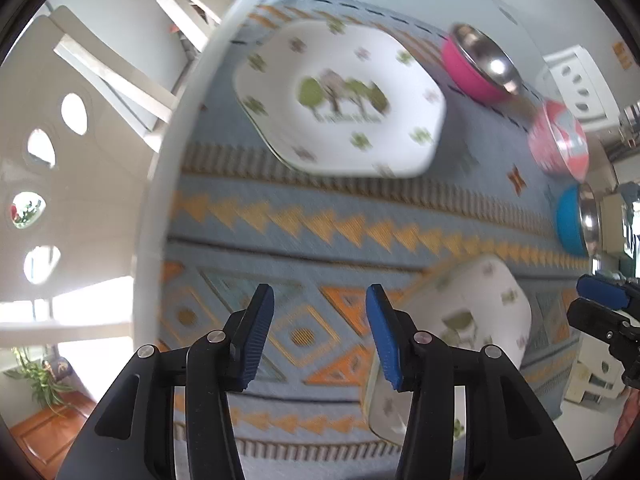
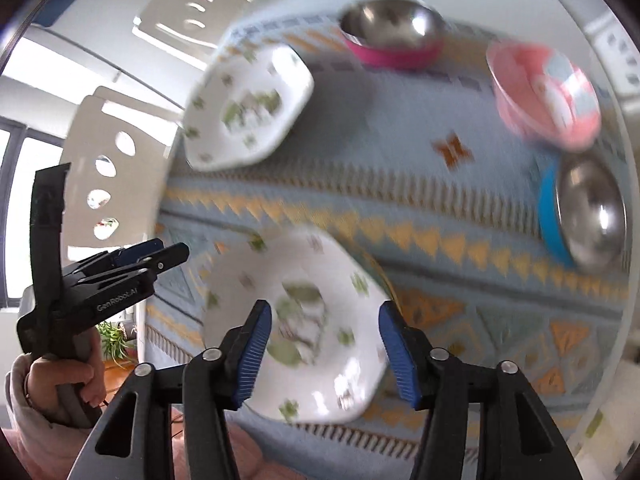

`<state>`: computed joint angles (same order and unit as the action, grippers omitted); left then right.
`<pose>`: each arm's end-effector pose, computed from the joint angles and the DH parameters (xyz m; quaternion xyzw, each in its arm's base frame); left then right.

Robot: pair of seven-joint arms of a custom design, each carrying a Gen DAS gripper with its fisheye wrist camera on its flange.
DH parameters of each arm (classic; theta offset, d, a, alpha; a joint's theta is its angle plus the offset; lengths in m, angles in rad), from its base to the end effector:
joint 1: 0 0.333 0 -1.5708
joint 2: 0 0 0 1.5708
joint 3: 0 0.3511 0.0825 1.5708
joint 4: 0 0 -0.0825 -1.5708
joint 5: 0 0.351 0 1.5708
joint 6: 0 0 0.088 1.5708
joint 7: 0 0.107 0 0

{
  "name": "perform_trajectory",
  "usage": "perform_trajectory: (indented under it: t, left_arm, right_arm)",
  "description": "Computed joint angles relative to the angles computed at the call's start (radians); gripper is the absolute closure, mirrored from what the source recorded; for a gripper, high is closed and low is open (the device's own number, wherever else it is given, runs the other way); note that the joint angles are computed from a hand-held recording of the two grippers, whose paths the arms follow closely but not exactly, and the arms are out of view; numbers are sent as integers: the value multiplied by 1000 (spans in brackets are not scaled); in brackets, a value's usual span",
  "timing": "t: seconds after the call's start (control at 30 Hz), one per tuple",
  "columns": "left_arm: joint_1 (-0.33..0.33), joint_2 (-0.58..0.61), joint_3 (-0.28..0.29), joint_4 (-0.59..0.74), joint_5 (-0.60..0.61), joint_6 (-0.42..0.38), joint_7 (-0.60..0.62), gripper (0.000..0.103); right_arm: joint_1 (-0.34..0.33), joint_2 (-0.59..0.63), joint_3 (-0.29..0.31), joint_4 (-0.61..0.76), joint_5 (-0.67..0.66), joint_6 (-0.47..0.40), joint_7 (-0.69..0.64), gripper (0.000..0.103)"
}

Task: Organize plates and bowls
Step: 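Lower the forest plate onto the Sunflower plate and open both grippers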

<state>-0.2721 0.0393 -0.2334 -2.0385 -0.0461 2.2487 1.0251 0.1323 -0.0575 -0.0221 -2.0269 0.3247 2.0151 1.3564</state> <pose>0.4795 -0.2651 0.4924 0.7275 -0.6803 0.0890 0.0008 0.5065 0.0747 0.5280 -0.7625 0.6294 0.0824 0.1251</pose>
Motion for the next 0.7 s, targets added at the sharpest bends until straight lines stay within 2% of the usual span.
perform_trajectory:
  t: [0.2, 0.3, 0.47, 0.7]
  left_arm:
    - [34, 56, 36, 74, 44, -13, -12, 56]
    - [47, 84, 48, 100, 47, 2, -12, 42]
    - [58, 148, 64, 151, 51, 24, -6, 42]
    - [50, 237, 82, 214, 68, 50, 11, 43]
  right_arm:
    - [16, 146, 35, 163, 25, 2, 3, 48]
    - [12, 213, 53, 230, 46, 10, 8, 47]
    - [1, 319, 81, 327, 61, 3, 38, 47]
    - [4, 421, 96, 412, -18, 13, 100, 47]
